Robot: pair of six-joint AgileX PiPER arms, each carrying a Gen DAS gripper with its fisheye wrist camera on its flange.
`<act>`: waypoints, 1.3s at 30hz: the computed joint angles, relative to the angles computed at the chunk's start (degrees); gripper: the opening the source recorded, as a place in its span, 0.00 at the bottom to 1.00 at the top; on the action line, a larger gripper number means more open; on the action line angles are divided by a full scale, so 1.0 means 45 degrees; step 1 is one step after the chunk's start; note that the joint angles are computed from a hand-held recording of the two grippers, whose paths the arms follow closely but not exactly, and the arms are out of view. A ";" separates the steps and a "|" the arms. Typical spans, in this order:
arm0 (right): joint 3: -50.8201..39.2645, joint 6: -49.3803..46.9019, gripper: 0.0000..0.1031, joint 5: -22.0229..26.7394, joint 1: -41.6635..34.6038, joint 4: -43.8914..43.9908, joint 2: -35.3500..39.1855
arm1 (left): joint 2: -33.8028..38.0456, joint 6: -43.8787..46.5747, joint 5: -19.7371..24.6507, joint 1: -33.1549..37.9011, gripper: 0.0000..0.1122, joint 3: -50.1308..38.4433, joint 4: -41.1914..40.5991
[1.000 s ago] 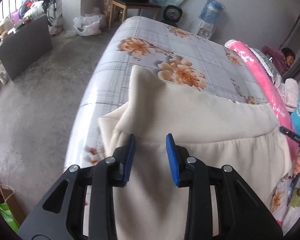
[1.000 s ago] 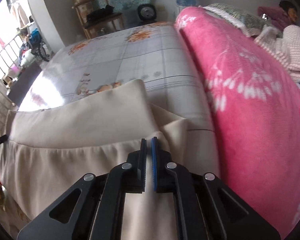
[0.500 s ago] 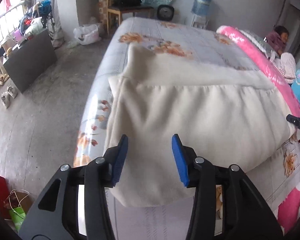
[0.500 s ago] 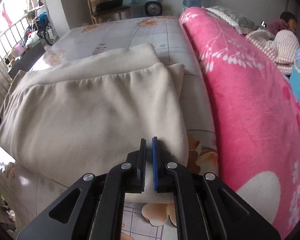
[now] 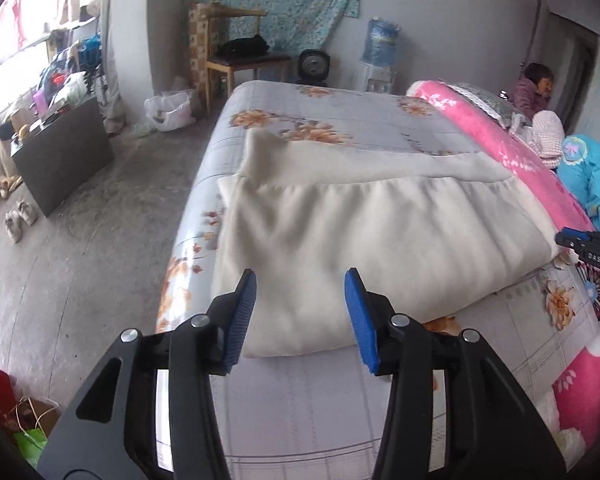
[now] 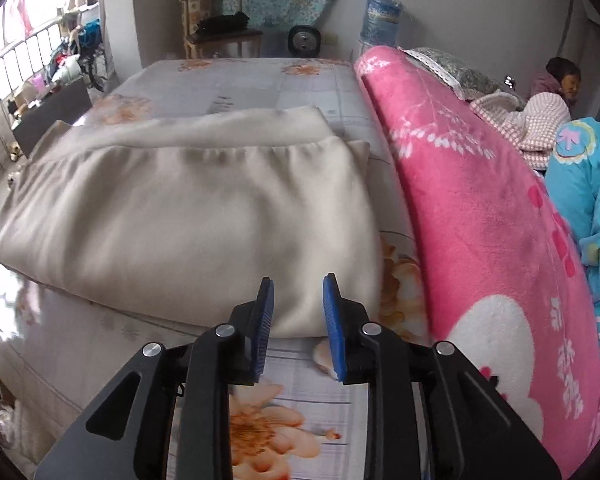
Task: Fold large clothes
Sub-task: 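Lower the folded hem onto the jacket with both tools, then open both tools and pull them back from the folded jacket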
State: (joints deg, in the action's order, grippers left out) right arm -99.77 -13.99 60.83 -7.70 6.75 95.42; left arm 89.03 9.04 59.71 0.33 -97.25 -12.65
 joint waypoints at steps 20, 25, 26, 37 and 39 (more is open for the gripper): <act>0.2608 0.1756 0.52 -0.2007 -0.0438 -0.0419 -0.0599 | 0.0069 -0.2551 -0.1079 -0.1474 0.54 0.2095 0.1180; 0.3348 0.0799 0.52 -0.1540 -0.1380 0.1272 -0.1539 | -0.0535 -0.2892 -0.0919 -0.1613 0.54 0.2179 0.0928; 0.3599 0.0477 0.52 -0.1482 -0.1551 0.1729 -0.1914 | -0.0843 -0.2754 -0.0976 -0.1637 0.55 0.2337 0.0703; 0.5790 0.0392 0.85 -0.1410 -0.0543 0.1979 -0.5852 | -0.2843 -0.7498 0.0405 -0.6203 0.85 0.1536 0.5365; 0.5823 0.1115 0.89 -0.1426 0.0191 0.1106 -0.6145 | -0.2691 -0.8596 0.1041 -0.7064 0.85 0.1076 0.6597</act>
State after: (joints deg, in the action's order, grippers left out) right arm -73.57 -8.97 54.42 -6.85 11.72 67.76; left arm 76.92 -29.64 64.40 -31.46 -92.41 17.04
